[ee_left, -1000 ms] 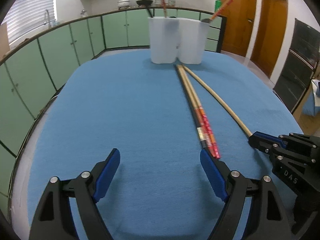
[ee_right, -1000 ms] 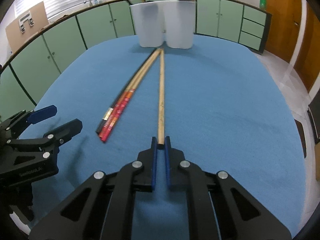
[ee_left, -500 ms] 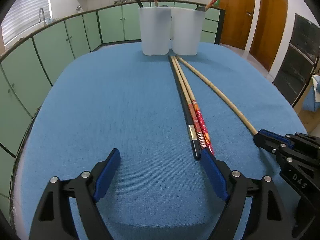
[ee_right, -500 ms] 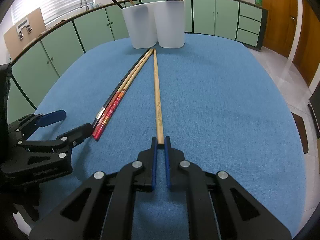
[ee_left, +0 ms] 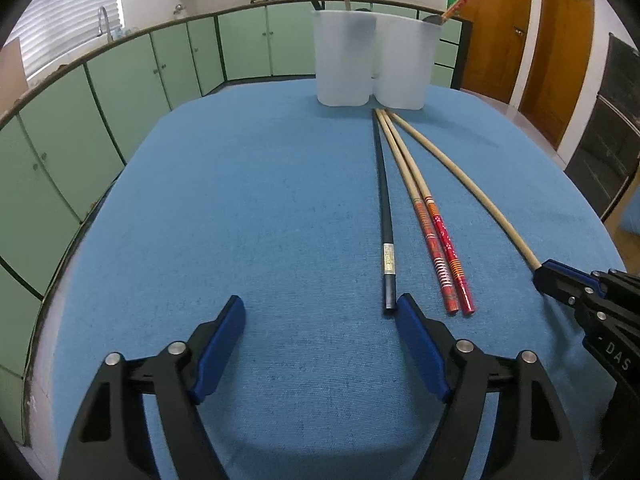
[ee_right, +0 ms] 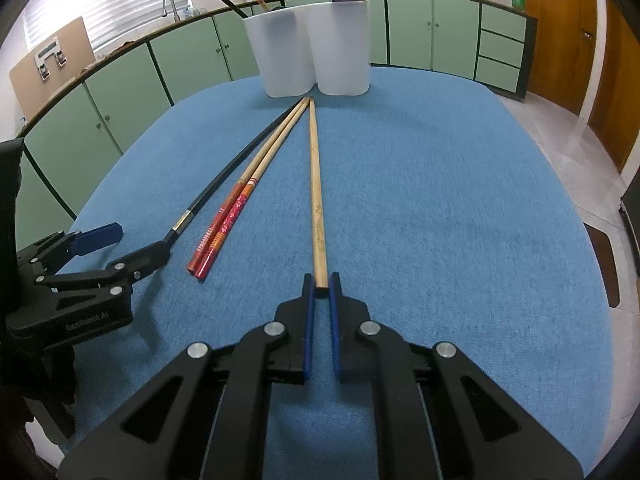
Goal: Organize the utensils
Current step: 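Grasp the black chopstick with the left tool while the right tool lifts its wooden chopstick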
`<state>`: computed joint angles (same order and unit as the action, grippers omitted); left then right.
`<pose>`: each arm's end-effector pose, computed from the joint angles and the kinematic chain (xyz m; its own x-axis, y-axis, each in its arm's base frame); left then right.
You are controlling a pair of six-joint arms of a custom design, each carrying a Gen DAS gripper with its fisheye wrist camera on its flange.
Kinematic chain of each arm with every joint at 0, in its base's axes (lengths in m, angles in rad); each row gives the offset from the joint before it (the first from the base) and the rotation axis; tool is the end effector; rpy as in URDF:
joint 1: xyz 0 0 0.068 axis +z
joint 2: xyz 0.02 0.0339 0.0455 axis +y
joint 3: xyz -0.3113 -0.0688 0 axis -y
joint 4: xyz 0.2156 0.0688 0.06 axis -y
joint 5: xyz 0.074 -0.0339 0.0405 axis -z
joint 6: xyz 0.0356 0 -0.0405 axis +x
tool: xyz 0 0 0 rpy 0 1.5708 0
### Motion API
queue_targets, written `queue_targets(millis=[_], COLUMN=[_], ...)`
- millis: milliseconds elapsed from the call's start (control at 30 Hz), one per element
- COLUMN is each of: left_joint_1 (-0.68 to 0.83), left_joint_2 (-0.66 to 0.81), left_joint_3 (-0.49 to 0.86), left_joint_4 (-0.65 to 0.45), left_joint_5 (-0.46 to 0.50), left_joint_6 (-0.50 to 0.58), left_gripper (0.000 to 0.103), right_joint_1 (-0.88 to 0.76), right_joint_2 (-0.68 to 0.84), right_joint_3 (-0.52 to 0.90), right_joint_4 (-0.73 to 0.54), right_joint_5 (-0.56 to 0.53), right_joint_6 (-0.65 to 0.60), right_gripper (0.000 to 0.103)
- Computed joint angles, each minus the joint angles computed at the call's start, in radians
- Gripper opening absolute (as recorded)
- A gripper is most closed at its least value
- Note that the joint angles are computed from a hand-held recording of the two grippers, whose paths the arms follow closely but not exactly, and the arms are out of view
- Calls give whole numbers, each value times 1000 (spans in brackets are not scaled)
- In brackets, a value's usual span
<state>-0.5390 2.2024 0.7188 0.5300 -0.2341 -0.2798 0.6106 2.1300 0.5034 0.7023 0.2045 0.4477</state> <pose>0.3005 -0.1701 0.0666 -0.7787 0.1527 -0.6085 0.1758 0.9842 0.0220 0.2488 0.1653 0.0719 -0.7892 -0.0349 -0.6132 -0.1326 0.9845 0.1147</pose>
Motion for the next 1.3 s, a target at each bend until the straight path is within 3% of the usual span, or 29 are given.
queue_targets(millis=[100,200,367,667,1000,1300], left_joint_1=[-5,-16,-30,-44,-62,-35], left_joint_2=[4,4,3,-40,-277,-449], left_joint_3=[13,7,5,-26,-124,-95], left_joint_4=[-5,10,37,50,51,16], left_joint_5=[8,12,59,54,-2,1], left_joint_6=[2,9,27,22,58,98], left_gripper=[75,59,7,6,6,6], right_joint_1=[-5,-3,-13,7,-5,-30], right_joint_2=[5,10,10,-45,-279,-488], right_joint_3=[5,3,-21,-46,-66,-8], right_joint_4=[3,11,49,47,-56,-205], right_joint_5=[-6,-4,-26,19,22,14], right_joint_6=[-2,-6,-1,-17,-44,-113], right_gripper=[8,8,7,6,6,6])
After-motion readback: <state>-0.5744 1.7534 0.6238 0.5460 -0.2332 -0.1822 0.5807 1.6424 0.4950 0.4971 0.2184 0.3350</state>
